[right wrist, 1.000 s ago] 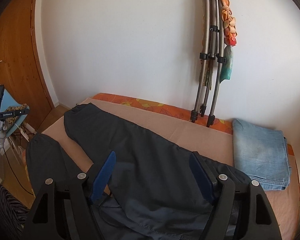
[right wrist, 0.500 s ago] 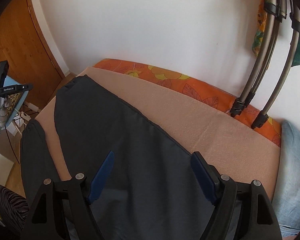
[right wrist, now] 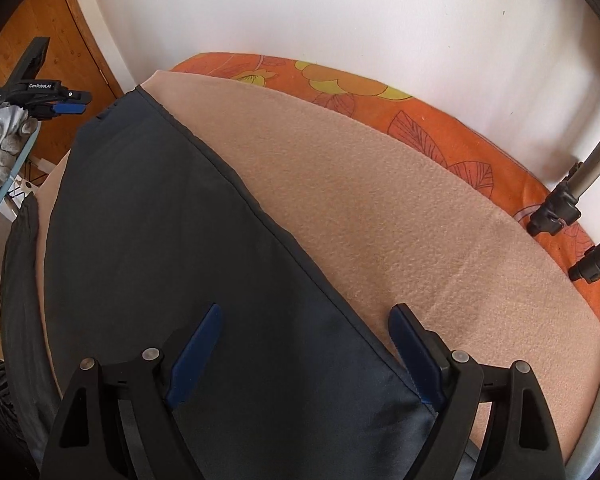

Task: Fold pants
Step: 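Grasp the pants waistband with the left gripper while the right gripper grasps a leg hem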

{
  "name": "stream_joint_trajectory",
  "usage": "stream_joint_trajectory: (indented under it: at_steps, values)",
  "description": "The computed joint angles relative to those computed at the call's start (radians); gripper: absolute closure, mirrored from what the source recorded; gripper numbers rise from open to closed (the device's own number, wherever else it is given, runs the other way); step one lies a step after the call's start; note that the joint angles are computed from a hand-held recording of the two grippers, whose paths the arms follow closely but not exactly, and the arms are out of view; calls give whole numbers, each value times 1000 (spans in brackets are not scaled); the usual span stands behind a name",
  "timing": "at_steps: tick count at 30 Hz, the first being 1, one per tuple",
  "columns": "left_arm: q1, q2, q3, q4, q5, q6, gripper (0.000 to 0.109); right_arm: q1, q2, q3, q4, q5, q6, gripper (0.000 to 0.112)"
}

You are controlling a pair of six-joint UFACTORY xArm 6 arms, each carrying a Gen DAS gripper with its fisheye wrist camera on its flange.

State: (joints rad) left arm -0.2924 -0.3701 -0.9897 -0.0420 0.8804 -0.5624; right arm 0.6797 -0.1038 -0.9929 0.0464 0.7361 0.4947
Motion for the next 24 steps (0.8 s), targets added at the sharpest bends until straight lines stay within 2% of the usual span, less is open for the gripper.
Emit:
stream_joint_trajectory:
  at_steps: [2,4,6,7,8,9,12,13,15,18,24]
  values:
    - [5,33,-23,6,-13,-26,61,0,-1,1,3,-5,-8,25]
    - [7,67,-52,2,-16,-38,58,1,-4,3,14,-14,-13,31]
    - [5,102,-79,19,-22,-64,49,9,-4,0,9,-8,-13,41]
    - [4,119,-91,18,-26,-76,49,13,-8,0,18,-8,-25,45]
    - [4,136,-103,14,-27,-85,49,14,-3,-3,28,-12,-40,54]
    - [2,155,-116,16,-26,-99,48,17,-7,-3,34,-11,-46,69]
    - [-4,207,-151,33,-21,-126,48,22,-25,5,88,-11,-73,90]
    - [-6,221,-162,45,-16,-139,48,25,-31,12,125,-21,-99,95]
    - [-9,240,-174,65,-12,-167,48,41,-45,15,107,-23,-86,105]
    - [-9,257,-184,86,-19,-204,48,75,-70,17,40,-19,-38,109]
    - [-8,270,-169,107,-51,-263,49,144,-86,1,-43,-6,14,110]
